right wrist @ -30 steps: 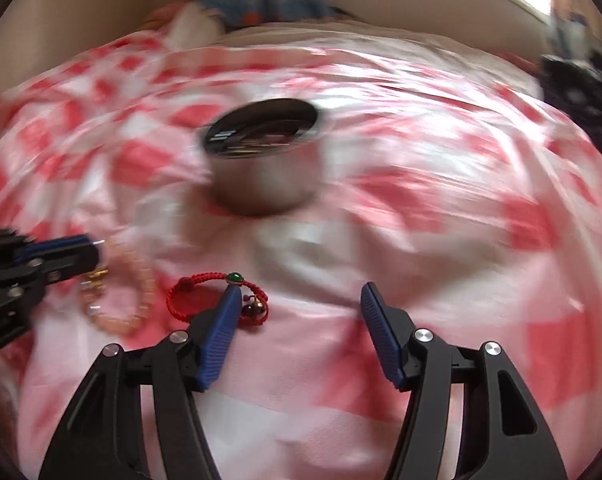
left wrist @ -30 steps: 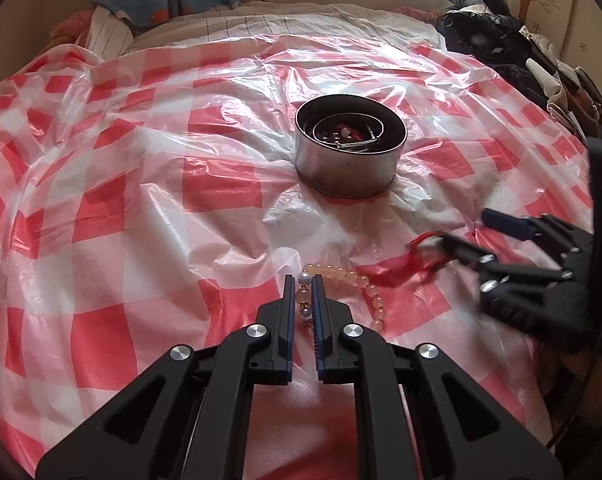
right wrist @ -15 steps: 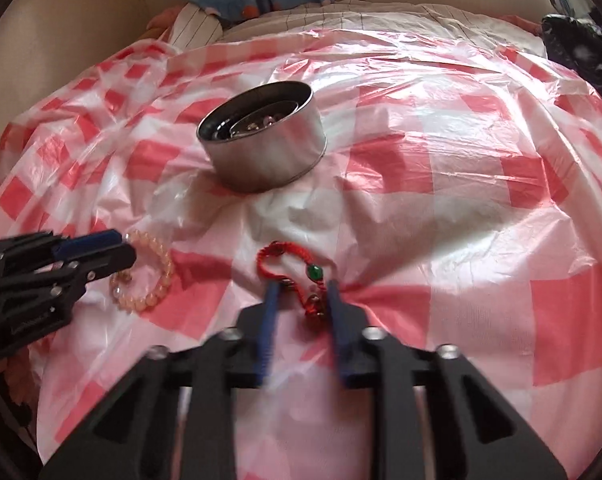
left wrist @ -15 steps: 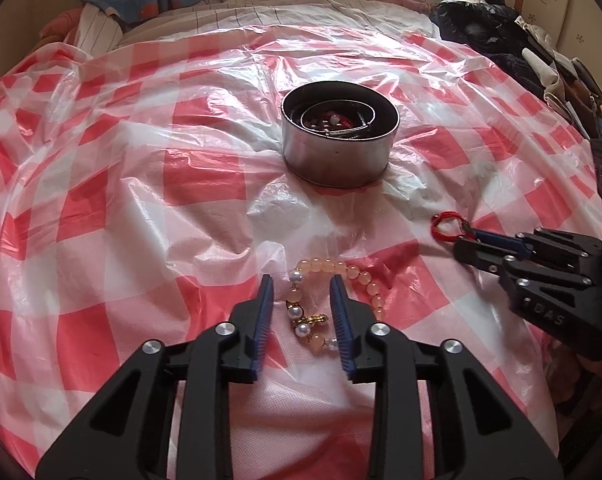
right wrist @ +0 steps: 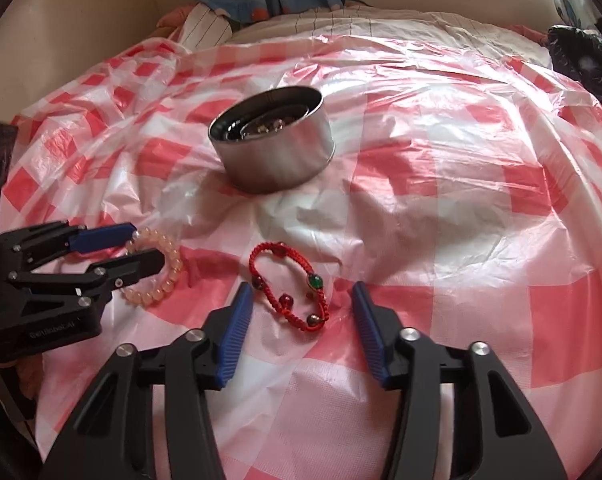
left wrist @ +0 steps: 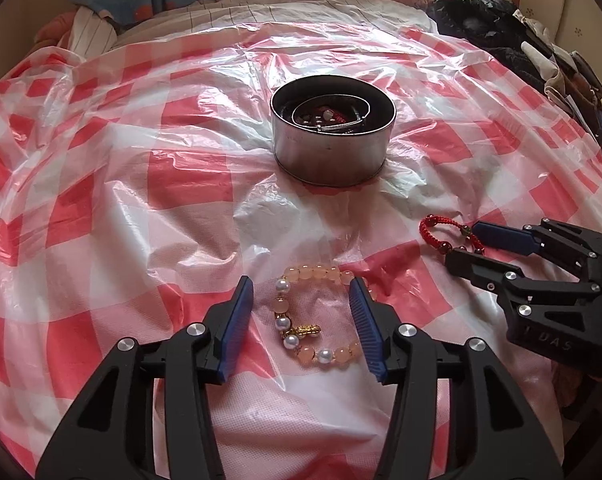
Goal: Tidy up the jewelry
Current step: 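Grasp the peach bead bracelet with the left gripper while the right gripper grasps the red cord bracelet, then carry the peach bracelet and red cord bracelet over the tin with both grippers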
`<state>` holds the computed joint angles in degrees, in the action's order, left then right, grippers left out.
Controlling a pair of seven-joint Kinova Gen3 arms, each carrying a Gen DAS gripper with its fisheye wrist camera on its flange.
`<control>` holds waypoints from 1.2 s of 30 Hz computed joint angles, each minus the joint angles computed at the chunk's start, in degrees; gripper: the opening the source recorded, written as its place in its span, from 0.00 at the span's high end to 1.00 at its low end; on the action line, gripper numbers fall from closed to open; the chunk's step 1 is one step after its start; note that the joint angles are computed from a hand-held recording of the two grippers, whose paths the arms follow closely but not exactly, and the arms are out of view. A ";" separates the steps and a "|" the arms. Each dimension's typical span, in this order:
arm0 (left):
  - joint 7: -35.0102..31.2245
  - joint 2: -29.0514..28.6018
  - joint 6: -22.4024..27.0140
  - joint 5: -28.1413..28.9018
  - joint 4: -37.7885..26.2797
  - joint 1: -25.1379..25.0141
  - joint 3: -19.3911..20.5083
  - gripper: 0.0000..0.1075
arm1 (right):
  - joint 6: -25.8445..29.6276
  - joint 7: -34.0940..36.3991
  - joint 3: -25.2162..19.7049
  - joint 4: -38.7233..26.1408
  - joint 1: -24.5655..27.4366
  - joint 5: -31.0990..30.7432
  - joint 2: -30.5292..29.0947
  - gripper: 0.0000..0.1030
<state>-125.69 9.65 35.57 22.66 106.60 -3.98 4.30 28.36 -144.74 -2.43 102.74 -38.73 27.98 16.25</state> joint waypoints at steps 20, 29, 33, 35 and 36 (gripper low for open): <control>0.67 0.02 -0.81 -1.66 0.56 0.89 0.15 0.50 | -0.33 -4.04 -0.11 0.61 -0.67 3.80 0.17 0.51; -0.90 -0.20 0.56 0.06 0.17 -0.57 0.15 0.87 | -3.08 -6.44 1.66 2.64 -1.76 5.20 -1.24 0.87; -2.42 -0.71 0.81 1.63 0.25 -1.48 -0.34 0.93 | -2.57 -7.48 1.11 2.43 -1.17 5.36 -1.08 0.62; -2.00 -0.42 0.84 1.12 0.10 -1.13 -0.54 0.93 | -2.07 -8.68 1.81 2.37 -2.24 6.79 -1.13 0.58; -1.19 -0.22 0.45 0.40 0.15 -0.71 -0.68 0.91 | -1.84 -8.05 1.17 2.07 -1.70 6.41 -0.94 0.58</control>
<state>-126.87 9.44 36.02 23.07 106.75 -4.69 3.62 26.52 -152.79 -1.27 104.81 -40.43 34.39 15.31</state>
